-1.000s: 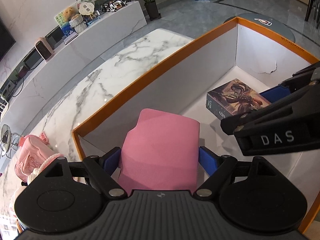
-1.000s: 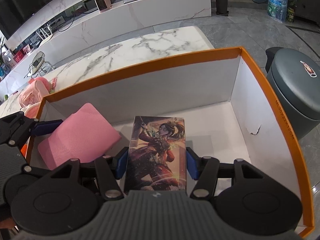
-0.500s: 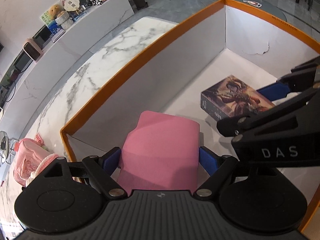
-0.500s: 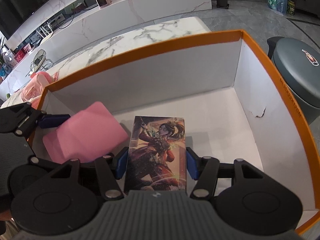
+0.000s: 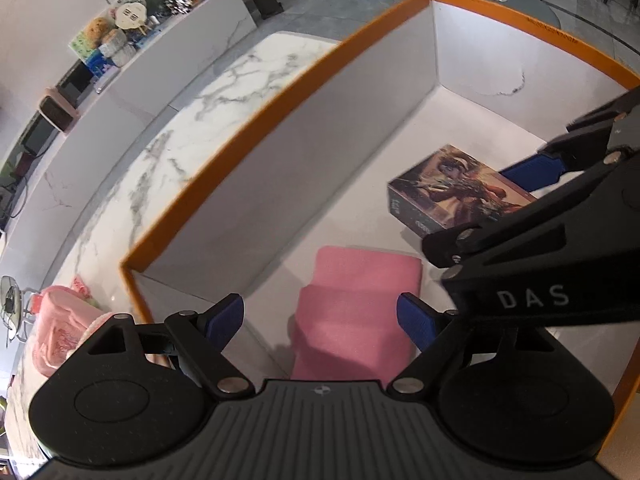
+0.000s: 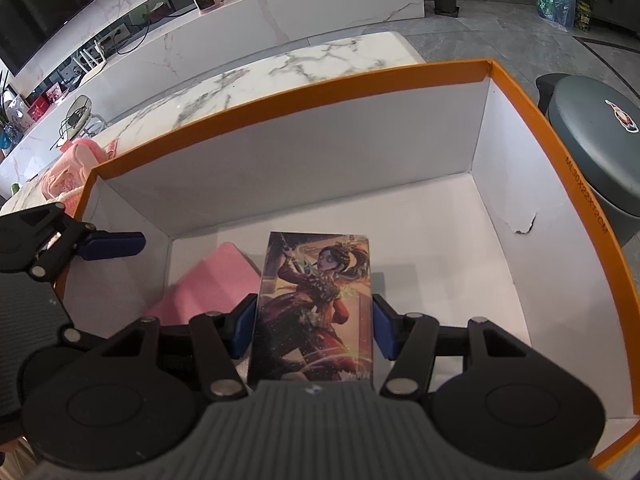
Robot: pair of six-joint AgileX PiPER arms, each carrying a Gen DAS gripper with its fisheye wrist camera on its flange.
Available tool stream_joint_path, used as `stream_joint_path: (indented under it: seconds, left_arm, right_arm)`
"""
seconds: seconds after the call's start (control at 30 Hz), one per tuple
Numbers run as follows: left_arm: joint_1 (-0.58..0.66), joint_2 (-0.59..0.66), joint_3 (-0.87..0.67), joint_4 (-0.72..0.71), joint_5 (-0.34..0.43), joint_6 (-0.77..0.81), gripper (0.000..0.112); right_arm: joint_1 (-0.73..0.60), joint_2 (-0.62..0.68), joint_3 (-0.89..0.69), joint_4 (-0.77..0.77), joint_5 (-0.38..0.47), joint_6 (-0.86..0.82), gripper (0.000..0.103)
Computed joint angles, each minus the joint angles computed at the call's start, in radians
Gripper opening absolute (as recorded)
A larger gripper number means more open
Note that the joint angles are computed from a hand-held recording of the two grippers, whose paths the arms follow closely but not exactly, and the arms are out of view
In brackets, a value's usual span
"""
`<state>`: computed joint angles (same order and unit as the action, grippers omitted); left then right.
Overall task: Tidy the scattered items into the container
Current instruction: 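Open the left tool to drop the pink wallet into the shoebox, then lower the card box into the shoebox and open the right tool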
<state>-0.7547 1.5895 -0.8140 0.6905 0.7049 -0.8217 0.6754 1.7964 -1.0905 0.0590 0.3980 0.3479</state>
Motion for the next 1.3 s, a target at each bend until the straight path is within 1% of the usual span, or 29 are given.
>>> stream_joint_path:
  seconds: [0.13, 0.27, 0.43, 0.53, 0.63, 0.7, 0.77, 0.87, 1.03, 1.13, 1.3]
  left_arm:
    - [-0.004, -0.065, 0.034, 0.036, 0.002, -0.029, 0.099]
    - [-0.011, -0.169, 0.094, 0.099, -0.011, -0.069, 0.099]
    - [-0.061, -0.293, 0.159, 0.211, 0.031, -0.175, 0.098]
    - [-0.047, -0.359, 0.19, 0.223, 0.036, -0.202, 0.099]
    - [-0.012, -0.409, 0.222, 0.235, 0.045, -0.253, 0.098]
    - [0.027, -0.442, 0.247, 0.238, 0.036, -0.284, 0.098]
    - [0.088, -0.48, 0.271, 0.217, 0.008, -0.272, 0.099]
    - [0.189, -0.512, 0.291, 0.141, -0.049, -0.181, 0.098]
    - [0.281, -0.549, 0.332, 0.068, -0.108, -0.081, 0.098]
    - [0.305, -0.561, 0.359, 0.045, -0.129, -0.059, 0.099]
    - [0.274, -0.588, 0.395, 0.071, -0.109, -0.087, 0.098]
  right_arm:
    - [0.002, -0.001, -0.01, 0.02, 0.019, -0.012, 0.061]
    - [0.011, -0.003, -0.024, 0.037, 0.045, -0.015, 0.061]
    - [0.018, 0.003, -0.049, 0.05, 0.076, 0.013, 0.061]
    - [0.025, 0.01, -0.073, 0.064, 0.102, 0.022, 0.061]
    - [0.059, 0.03, -0.117, 0.006, 0.137, 0.078, 0.061]
    - [0.081, 0.051, -0.153, -0.011, 0.162, 0.1, 0.061]
    - [0.103, 0.078, -0.195, -0.038, 0.188, 0.134, 0.061]
    - [0.132, 0.132, -0.275, -0.09, 0.246, 0.203, 0.061]
    - [0.155, 0.213, -0.375, -0.114, 0.32, 0.23, 0.061]
    - [0.158, 0.245, -0.411, -0.092, 0.341, 0.215, 0.061]
    - [0.152, 0.276, -0.456, -0.031, 0.382, 0.198, 0.063]
